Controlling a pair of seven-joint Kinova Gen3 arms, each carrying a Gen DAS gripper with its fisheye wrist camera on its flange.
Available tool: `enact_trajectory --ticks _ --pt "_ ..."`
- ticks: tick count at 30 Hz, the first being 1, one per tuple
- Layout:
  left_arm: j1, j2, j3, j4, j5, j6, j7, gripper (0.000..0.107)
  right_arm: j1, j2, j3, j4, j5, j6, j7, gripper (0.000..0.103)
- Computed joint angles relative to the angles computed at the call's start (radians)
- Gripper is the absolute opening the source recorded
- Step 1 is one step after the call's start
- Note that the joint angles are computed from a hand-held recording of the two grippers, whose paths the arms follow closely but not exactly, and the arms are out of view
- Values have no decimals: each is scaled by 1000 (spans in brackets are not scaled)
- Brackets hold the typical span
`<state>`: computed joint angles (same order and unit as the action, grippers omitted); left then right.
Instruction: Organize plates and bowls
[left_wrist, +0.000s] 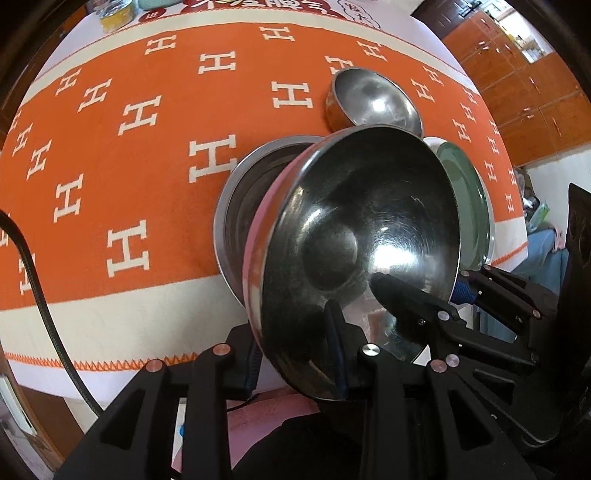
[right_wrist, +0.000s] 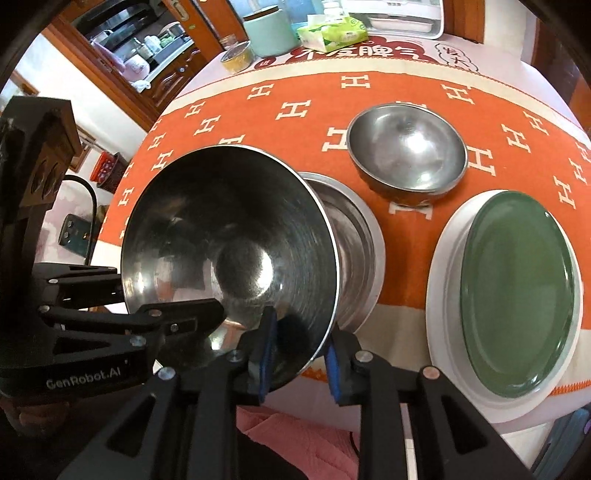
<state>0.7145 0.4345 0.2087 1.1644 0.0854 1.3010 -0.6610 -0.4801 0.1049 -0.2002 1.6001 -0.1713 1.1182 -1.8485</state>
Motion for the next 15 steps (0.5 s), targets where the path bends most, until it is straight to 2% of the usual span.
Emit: enact_trajectory --ticks 9,15 --pt "16 23 -6 -15 -22 2 -7 31 -25 5 -3 -13 54 7 -71 27" --pt "17 15 -12 4 -24 -22 17 32 -7 -3 7 -6 49 6 -68 32"
